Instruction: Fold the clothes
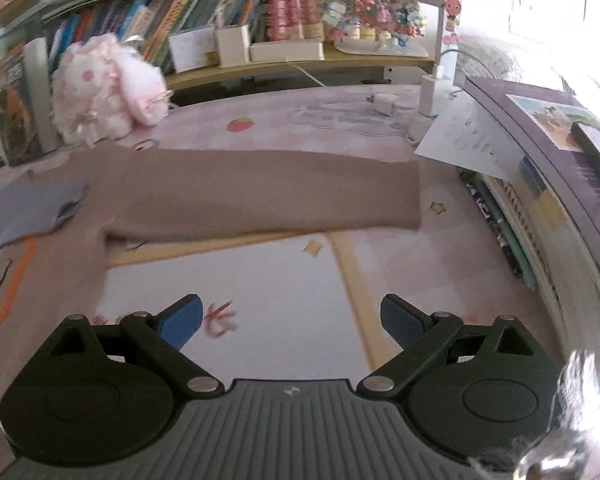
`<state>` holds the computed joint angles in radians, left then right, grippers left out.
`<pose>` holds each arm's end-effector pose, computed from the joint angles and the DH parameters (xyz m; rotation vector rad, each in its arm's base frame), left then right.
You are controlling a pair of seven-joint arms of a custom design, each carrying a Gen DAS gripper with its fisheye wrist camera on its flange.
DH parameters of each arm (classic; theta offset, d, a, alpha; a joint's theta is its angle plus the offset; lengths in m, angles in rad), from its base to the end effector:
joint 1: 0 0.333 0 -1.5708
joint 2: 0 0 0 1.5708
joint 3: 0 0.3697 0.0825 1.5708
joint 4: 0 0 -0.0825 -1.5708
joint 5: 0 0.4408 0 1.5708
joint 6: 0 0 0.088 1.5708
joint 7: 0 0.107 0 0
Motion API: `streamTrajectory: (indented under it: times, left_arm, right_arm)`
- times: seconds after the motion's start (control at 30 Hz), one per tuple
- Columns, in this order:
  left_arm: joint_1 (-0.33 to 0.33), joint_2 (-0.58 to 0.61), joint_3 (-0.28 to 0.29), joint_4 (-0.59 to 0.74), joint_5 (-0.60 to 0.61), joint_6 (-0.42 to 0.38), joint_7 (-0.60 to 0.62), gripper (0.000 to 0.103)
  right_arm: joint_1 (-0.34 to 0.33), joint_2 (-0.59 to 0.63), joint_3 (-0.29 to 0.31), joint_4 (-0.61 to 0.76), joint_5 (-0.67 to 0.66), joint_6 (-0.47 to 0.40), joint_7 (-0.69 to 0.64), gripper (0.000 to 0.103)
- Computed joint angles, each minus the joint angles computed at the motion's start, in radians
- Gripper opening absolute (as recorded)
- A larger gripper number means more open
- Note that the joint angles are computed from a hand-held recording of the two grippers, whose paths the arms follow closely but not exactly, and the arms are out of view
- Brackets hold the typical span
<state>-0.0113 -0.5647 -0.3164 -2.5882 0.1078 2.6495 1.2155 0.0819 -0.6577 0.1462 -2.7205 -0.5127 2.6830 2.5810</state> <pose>0.4157 -0.1564 0.5224 -1.7858 1.8915 -0.5701 0.3858 0.1082 0.4969 -1.4221 2.1228 -0.7235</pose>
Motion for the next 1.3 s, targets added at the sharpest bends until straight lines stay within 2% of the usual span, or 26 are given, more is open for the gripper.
streamTrajectory:
  times: [0.23, 0.67, 1.1, 1.23, 1.3]
  left_arm:
    - [0.023, 0.020, -0.038, 0.038, 0.053, -0.049, -0.060, 0.101]
    - [0.011, 0.063, -0.050, 0.088, 0.148, -0.107, -0.127, 0.101]
    - [-0.024, 0.092, -0.044, 0.112, 0.191, -0.136, -0.146, 0.101]
    - [-0.022, 0.094, -0.046, 0.117, 0.206, -0.147, -0.164, 0.101]
    - [-0.021, 0.095, -0.045, 0.120, 0.212, -0.153, -0.174, 0.101]
  right_arm:
    - [-0.026, 0.069, -0.056, 0.021, 0.013, 0.057, -0.064, 0.096]
    - [-0.079, 0.154, -0.089, 0.048, 0.048, 0.111, -0.103, 0.096]
    - [-0.134, 0.168, -0.088, 0.030, 0.041, 0.170, -0.098, 0.095]
    - [-0.152, 0.199, -0.092, 0.036, 0.034, 0.238, -0.100, 0.094]
    - [-0.195, 0.224, -0.064, 0.045, 0.013, 0.281, -0.068, 0.093]
